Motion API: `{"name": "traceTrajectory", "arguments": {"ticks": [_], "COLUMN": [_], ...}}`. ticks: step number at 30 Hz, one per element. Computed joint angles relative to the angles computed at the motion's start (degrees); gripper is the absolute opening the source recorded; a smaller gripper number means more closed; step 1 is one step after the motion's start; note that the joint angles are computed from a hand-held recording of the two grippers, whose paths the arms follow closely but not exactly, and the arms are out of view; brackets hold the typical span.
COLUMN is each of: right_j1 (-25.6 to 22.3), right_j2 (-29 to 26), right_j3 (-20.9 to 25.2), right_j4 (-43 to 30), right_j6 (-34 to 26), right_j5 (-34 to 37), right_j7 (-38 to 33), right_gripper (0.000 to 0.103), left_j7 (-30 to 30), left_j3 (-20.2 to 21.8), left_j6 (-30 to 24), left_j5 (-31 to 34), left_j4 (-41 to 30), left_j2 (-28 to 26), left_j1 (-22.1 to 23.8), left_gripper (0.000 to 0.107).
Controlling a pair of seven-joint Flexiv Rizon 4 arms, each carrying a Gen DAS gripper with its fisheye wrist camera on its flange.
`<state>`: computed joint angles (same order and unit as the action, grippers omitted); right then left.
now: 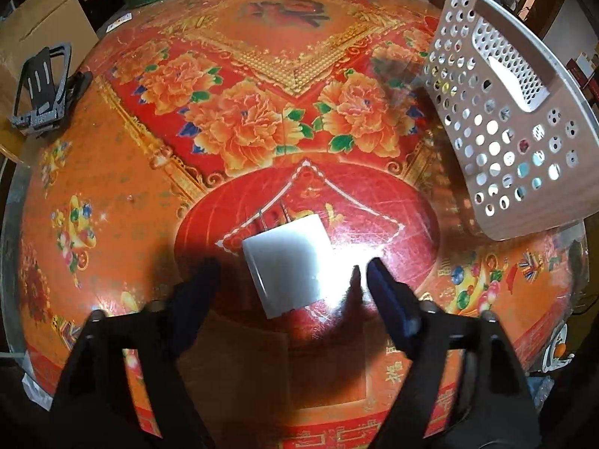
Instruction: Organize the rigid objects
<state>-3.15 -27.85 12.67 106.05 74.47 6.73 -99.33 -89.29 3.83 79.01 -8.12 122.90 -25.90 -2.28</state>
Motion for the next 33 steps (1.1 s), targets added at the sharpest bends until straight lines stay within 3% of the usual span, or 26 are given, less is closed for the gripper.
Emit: {"name": "traceTrajectory", "arguments": {"ticks": [5, 23, 30, 32, 33], "right_j1": [0.1, 0.1, 0.1, 0.1, 0.2], "right_j2": [0.0, 0.0, 0.0, 0.0, 0.1], "right_j3": [-0.1, -0.1, -0.1, -0.1, -0.2], "right_j4": [0.0, 0.0, 0.1, 0.1, 0.1], "right_j6": [0.0, 0.0, 0.0, 0.0, -0.1], "right_j5": [0.0, 0.0, 0.0, -0.1, -0.1], "right_j7": [0.0, 0.0, 0.0, 0.0, 0.0], "right_gripper": [0.013, 0.013, 0.013, 0.013, 0.013], "left_j7": [-1.1, -3.3, -5.5, -7.0, -7.7], "left_j3": [1.0, 2.9, 5.9, 7.3, 7.8], "left_j6": [0.3, 3.1, 2.2, 1.2, 0.4], "left_j5": [1.0, 4.1, 7.6, 9.9, 11.2], "left_j4": [-0.2, 0.6, -0.6, -1.9, -2.9], "left_j2": [0.2, 2.2, 5.4, 6.4, 7.1], "left_j1": [-0.5, -2.2, -4.5, -5.7, -6.2], "left_gripper": [0.049, 0.046, 0.042, 0.022, 0.022]}}
